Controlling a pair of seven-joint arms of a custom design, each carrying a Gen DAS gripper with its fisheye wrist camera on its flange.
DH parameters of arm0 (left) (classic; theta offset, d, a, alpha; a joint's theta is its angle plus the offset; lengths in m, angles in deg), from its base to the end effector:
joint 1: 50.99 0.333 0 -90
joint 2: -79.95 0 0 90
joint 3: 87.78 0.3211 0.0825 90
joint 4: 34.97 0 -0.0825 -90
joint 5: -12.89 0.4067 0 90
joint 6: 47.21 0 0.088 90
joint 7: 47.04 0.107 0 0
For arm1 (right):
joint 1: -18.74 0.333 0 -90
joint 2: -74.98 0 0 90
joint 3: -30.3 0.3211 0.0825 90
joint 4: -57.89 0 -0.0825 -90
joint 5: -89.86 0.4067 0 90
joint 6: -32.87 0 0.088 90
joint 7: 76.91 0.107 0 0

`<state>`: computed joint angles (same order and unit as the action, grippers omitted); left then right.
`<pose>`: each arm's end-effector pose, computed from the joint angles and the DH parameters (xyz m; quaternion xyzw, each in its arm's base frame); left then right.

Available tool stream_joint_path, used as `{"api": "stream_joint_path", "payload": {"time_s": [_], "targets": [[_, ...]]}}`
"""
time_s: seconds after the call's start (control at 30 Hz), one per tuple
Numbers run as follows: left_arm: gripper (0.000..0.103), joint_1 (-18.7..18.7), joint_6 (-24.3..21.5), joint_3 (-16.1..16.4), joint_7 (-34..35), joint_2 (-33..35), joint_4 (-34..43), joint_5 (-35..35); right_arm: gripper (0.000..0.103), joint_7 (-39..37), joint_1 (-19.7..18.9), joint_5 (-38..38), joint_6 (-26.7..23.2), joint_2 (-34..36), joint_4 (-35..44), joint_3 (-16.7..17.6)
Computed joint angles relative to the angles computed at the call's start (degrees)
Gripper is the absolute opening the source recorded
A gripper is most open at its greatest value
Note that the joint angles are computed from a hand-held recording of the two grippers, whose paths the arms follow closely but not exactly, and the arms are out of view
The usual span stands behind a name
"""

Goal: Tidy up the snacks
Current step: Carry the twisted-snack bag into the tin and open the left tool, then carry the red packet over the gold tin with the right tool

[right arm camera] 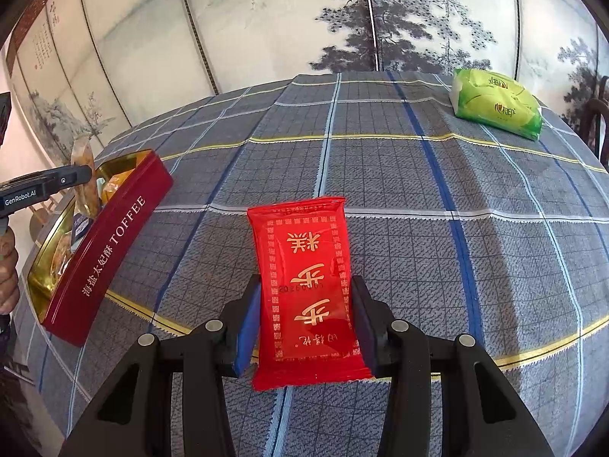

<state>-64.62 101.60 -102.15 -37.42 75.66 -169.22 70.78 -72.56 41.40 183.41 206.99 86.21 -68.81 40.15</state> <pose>0.4642 -0.2665 0.3799 -0.6957 0.6266 -0.1885 0.2964 0.5059 0.2311 0.2954 -0.7882 0.4930 -0.0954 0.3559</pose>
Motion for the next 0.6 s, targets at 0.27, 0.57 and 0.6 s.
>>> {"api": "stream_joint_path", "payload": {"time_s": [0.27, 0.57, 0.6], "targets": [[0.038, -0.78, -3.7, -0.94, -1.28, -0.56, 0.47, 2.91, 0.046, 1.83, 0.0, -1.67, 0.67, 0.33, 0.08, 0.2], [0.066, -3.6, -13.22, -4.78, -6.74, -6.71, -2.38, 6.36, 0.046, 1.15, 0.21, -0.44, 2.19, 0.6, 0.45, 0.41], [0.068, -4.1, -14.58, -5.23, -7.03, -7.39, -2.65, 6.01, 0.046, 1.09, 0.31, -0.35, 2.45, 0.61, 0.46, 0.4]]}}
